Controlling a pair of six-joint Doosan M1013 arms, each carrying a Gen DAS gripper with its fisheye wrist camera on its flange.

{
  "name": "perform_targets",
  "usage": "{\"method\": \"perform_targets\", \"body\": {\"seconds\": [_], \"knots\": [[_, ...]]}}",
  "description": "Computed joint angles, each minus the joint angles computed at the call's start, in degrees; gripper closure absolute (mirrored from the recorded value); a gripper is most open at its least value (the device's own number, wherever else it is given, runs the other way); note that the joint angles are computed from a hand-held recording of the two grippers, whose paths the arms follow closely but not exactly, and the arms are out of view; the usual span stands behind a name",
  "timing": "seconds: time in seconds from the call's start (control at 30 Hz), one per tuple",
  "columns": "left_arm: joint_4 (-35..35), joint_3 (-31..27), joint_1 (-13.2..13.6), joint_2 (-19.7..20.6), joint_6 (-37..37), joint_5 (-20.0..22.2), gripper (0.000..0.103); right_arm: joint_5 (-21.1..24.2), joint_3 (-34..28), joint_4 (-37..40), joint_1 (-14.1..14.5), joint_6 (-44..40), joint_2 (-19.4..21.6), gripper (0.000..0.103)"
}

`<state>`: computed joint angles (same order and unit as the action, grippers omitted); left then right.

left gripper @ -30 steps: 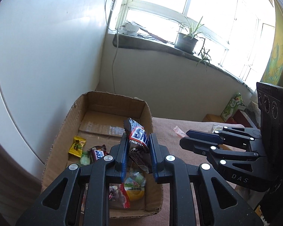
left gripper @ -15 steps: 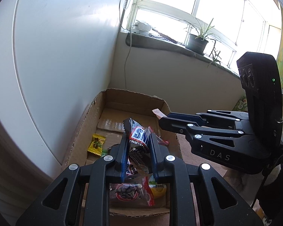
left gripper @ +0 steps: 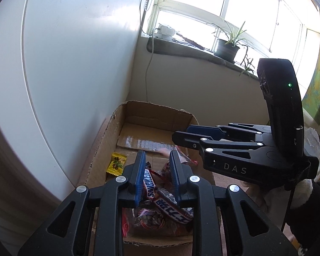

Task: Organize snacks
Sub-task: 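Open both tools to drop the Snickers bar and pink candy into the box, then withdraw the open right tool from the box toward the bread loaf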

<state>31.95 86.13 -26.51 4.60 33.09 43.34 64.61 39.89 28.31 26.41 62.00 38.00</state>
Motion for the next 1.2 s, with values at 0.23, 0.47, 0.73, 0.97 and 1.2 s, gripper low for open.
{"method": "perform_targets", "body": {"seconds": [0.23,0.47,0.73,0.97,1.2], "knots": [[1.5,-0.1,-0.4,0.0,-2.0,1.5,0.042,-3.5,2.6,-0.1,-0.3,0.5,-2.0,0.024],[3.1,-0.7,-1.3,0.2,-2.5,3.2,0.032,-5.6,4.4,-1.5,-0.7,1.5,-3.5,0.012],[4.3,-1.8,-2.4,0.9,-2.8,4.5,0.024,-7.7,7.6,-1.7,-2.1,2.2,-5.8,0.012],[4.7,-3.2,-3.6,2.1,-1.8,5.7,0.024,-9.7,11.0,-1.2,-4.3,3.0,-8.2,0.012],[4.3,-4.0,-4.5,2.8,-1.6,5.7,0.024,-11.3,15.1,-1.5,-6.4,4.5,-10.9,0.012]]}}
